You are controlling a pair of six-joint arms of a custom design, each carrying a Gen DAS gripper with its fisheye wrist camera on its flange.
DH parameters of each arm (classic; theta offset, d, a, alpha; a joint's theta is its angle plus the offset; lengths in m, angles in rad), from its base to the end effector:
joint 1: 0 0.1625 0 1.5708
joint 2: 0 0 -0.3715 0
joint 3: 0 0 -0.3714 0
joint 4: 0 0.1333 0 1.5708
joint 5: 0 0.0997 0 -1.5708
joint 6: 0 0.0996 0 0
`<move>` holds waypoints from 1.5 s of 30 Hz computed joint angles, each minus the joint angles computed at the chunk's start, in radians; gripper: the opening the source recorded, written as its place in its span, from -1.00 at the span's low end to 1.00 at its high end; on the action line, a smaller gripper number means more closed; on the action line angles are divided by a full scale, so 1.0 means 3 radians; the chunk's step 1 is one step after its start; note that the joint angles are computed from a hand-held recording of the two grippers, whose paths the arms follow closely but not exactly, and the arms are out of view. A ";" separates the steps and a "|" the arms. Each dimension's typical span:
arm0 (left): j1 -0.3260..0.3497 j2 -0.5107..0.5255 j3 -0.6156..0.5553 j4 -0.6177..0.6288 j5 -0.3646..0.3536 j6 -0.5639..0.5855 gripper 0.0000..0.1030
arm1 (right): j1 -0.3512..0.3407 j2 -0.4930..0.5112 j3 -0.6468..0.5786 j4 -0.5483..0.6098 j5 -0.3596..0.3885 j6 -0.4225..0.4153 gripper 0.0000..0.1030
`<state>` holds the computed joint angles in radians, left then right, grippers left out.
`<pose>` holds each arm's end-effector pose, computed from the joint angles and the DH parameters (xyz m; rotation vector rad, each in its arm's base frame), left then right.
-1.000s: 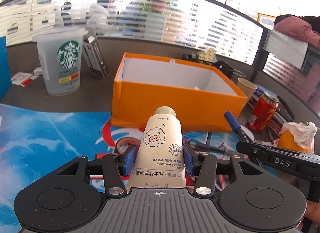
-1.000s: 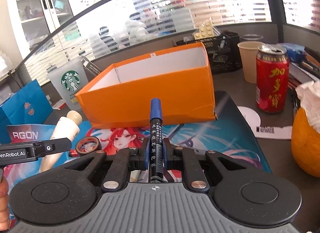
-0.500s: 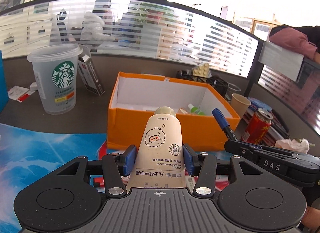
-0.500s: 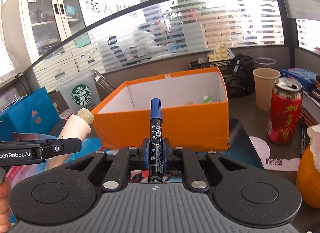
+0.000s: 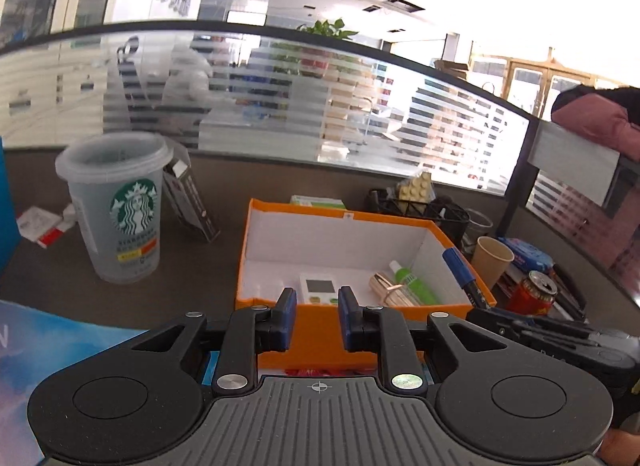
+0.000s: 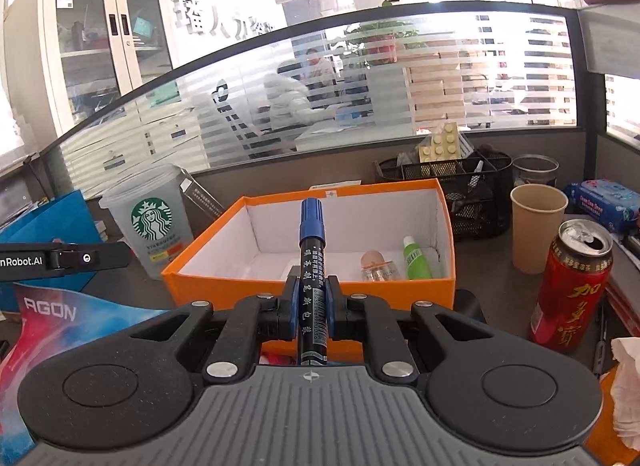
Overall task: Organize rigid objects
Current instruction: 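Release the cream tube into the box with left tool while right holds the marker, then move the left tool back to the mat and grasp the white barcode tube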
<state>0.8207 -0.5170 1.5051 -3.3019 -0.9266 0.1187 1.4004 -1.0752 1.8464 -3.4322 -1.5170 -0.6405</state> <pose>-0.3050 -0.6106 0.0448 0.7593 2.4109 -1.1880 0.0388 -0.5924 0.2729 0.5998 -2.3356 1.3691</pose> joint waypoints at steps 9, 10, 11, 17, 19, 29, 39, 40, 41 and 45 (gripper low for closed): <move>0.0212 -0.0574 0.1041 -0.0367 -0.0174 0.0208 -0.05 | -0.0091 -0.0001 0.0145 0.0057 0.0042 -0.0014 -0.76; 0.0240 -0.0662 0.1151 -0.0345 -0.0227 0.0308 0.05 | -0.0097 0.0006 0.0144 0.0071 0.0037 -0.0011 -0.76; 0.0279 -0.0752 0.1246 -0.0302 -0.0314 0.0413 0.17 | -0.0102 0.0010 0.0138 0.0097 0.0037 -0.0002 -0.76; 0.0450 -0.1193 0.1578 0.0091 -0.0801 0.1186 0.47 | -0.0088 0.0045 0.0117 0.0159 0.0055 0.0032 -0.76; 0.0436 -0.1273 0.1600 0.0387 -0.0773 0.1240 0.55 | -0.0067 0.0054 0.0128 0.0141 0.0038 0.0017 -0.76; 0.0316 -0.1286 0.1510 0.1384 -0.0237 -0.0690 0.54 | -0.0038 0.0067 0.0176 0.0090 -0.0008 0.0027 -0.76; 0.0072 -0.1235 0.1634 0.1709 0.0013 -0.1416 0.56 | -0.0055 0.0015 0.0228 0.0196 0.0153 -0.0096 -0.76; 0.0065 -0.1236 0.1621 0.1824 0.0010 -0.1527 0.57 | -0.0062 -0.0003 0.0247 0.0209 0.0180 -0.0107 -0.76; 0.0070 -0.1220 0.1602 0.1911 -0.0001 -0.1613 0.58 | -0.0069 -0.0018 0.0261 0.0225 0.0202 -0.0122 -0.76; -0.0024 -0.1124 0.1636 0.1822 0.0220 -0.1779 0.60 | -0.0104 -0.0079 0.0334 0.0250 0.0319 -0.0157 -0.76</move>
